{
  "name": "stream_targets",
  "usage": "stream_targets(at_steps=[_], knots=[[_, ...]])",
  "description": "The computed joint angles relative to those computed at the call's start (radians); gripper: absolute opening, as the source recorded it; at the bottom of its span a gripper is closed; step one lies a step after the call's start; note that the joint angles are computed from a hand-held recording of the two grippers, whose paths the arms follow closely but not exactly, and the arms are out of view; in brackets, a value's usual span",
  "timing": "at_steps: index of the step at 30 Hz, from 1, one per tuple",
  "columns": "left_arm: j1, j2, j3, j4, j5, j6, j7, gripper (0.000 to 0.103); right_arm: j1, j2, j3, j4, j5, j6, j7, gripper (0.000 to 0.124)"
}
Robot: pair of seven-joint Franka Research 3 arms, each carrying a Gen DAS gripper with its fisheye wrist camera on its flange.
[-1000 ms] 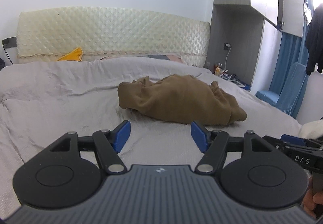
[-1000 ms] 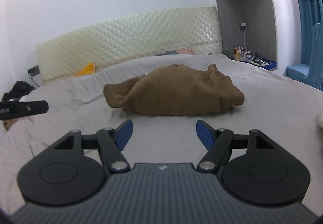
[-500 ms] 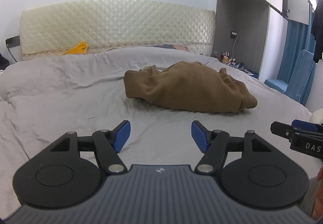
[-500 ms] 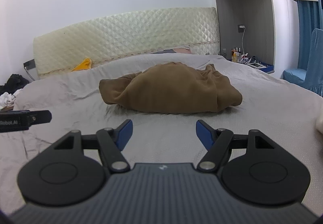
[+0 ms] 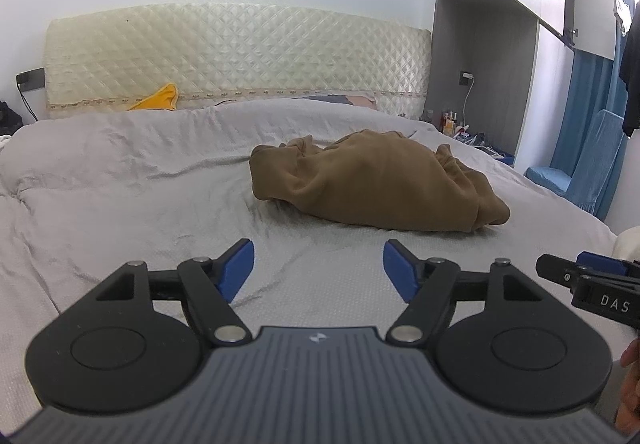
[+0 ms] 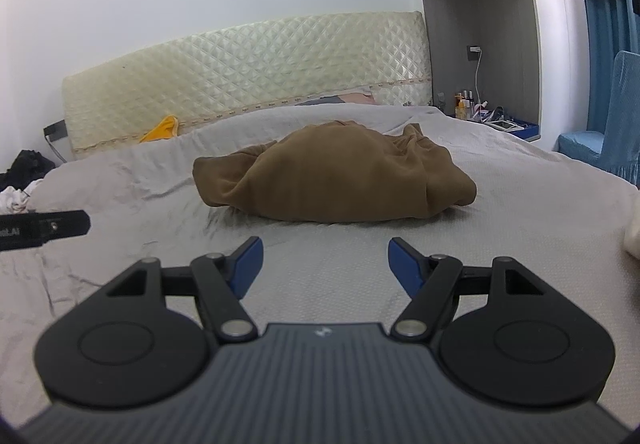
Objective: Fold large clothes
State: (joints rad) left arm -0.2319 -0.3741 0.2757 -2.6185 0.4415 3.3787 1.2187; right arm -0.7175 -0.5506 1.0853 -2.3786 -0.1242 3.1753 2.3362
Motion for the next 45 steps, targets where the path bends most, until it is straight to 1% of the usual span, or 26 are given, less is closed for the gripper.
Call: stream_targets(at_steps=[4, 6, 7, 8, 10, 11, 12, 13, 14, 15, 16, 17, 18, 20, 22, 25, 27, 33, 34, 37, 38, 40, 45], knots=[[0.013, 0.001, -0.013, 0.001, -0.007, -0.005, -0.005, 0.083, -0.004, -0.004, 0.005, 0.001, 0.001, -0.001, 0.006, 0.072], [0.023, -0.003, -0.022, -0.007, -0.012, 0.006, -0.007, 0.087, -0.005, -0.006, 0.006, 0.001, 0.002, -0.004, 0.011, 0.072], [0.015, -0.004, -0.012, -0.01, -0.003, 0.018, -0.005, 0.088, -0.008, -0.007, 0.008, 0.002, 0.002, -0.006, 0.013, 0.072], [0.018, -0.006, -0.012, -0.015, 0.006, 0.03, -0.001, 0.092, -0.012, -0.009, 0.012, 0.004, 0.0, -0.01, 0.016, 0.072], [0.057, -0.011, -0.048, -0.021, 0.008, 0.041, -0.005, 0.095, -0.02, -0.016, 0.021, 0.008, -0.005, -0.015, 0.019, 0.072], [0.056, -0.013, -0.045, -0.023, 0.013, 0.045, -0.013, 0.097, -0.019, -0.016, 0.021, 0.009, -0.008, -0.018, 0.019, 0.072], [0.031, -0.017, -0.016, -0.023, 0.027, 0.042, -0.027, 0.099, -0.019, -0.016, 0.021, 0.009, -0.01, -0.02, 0.02, 0.072], [-0.001, -0.021, 0.019, -0.02, 0.041, 0.036, -0.04, 0.099, -0.019, -0.022, 0.021, 0.008, -0.009, -0.022, 0.024, 0.072], [-0.02, -0.025, 0.041, -0.019, 0.05, 0.029, -0.05, 0.1, -0.02, -0.031, 0.021, 0.005, -0.009, -0.023, 0.03, 0.072], [-0.018, -0.028, 0.04, -0.02, 0.05, 0.025, -0.054, 0.1, -0.021, -0.039, 0.02, 0.001, -0.007, -0.023, 0.038, 0.081], [-0.009, -0.029, 0.031, -0.02, 0.046, 0.022, -0.056, 0.101, -0.021, -0.043, 0.019, -0.003, -0.005, -0.018, 0.044, 0.095], [0.004, -0.031, 0.019, -0.022, 0.041, 0.021, -0.057, 0.101, -0.019, -0.049, 0.018, -0.009, -0.002, -0.01, 0.05, 0.102], [0.004, -0.033, 0.019, -0.022, 0.041, 0.02, -0.057, 0.101, -0.022, -0.057, 0.02, -0.011, 0.002, -0.007, 0.055, 0.103], [0.001, -0.038, 0.02, -0.025, 0.04, 0.019, -0.057, 0.101, -0.027, -0.067, 0.023, -0.014, 0.005, -0.002, 0.057, 0.103], [0.021, -0.04, -0.005, -0.028, 0.034, 0.017, -0.051, 0.101, -0.02, -0.056, 0.019, -0.014, 0.003, -0.004, 0.045, 0.103], [0.062, -0.042, -0.051, -0.033, 0.016, 0.014, -0.047, 0.101, -0.033, -0.071, 0.029, -0.012, 0.002, -0.01, 0.046, 0.103], [0.07, -0.044, -0.063, -0.031, 0.007, -0.003, -0.044, 0.102, -0.037, -0.082, 0.035, -0.012, 0.005, -0.01, 0.049, 0.103], [0.038, -0.05, -0.041, -0.03, -0.028, -0.038, -0.013, 0.102, -0.048, -0.115, 0.047, -0.017, 0.021, -0.013, 0.071, 0.103], [0.047, -0.051, -0.052, -0.03, -0.036, -0.043, -0.006, 0.102, -0.051, -0.118, 0.049, -0.018, 0.021, -0.013, 0.073, 0.103], [0.127, -0.046, -0.135, -0.035, -0.065, -0.03, 0.004, 0.101, -0.052, -0.126, 0.05, -0.021, 0.022, -0.012, 0.076, 0.103], [0.125, -0.046, -0.134, -0.036, -0.067, -0.03, 0.007, 0.101, -0.052, -0.13, 0.05, -0.023, 0.024, -0.011, 0.077, 0.103], [0.094, -0.051, -0.108, -0.038, -0.072, -0.04, 0.01, 0.102, -0.053, -0.137, 0.052, -0.025, 0.026, -0.01, 0.079, 0.103], [0.082, -0.059, -0.097, -0.044, -0.085, -0.047, 0.028, 0.101, -0.061, -0.136, 0.058, -0.019, 0.028, -0.011, 0.077, 0.103]])
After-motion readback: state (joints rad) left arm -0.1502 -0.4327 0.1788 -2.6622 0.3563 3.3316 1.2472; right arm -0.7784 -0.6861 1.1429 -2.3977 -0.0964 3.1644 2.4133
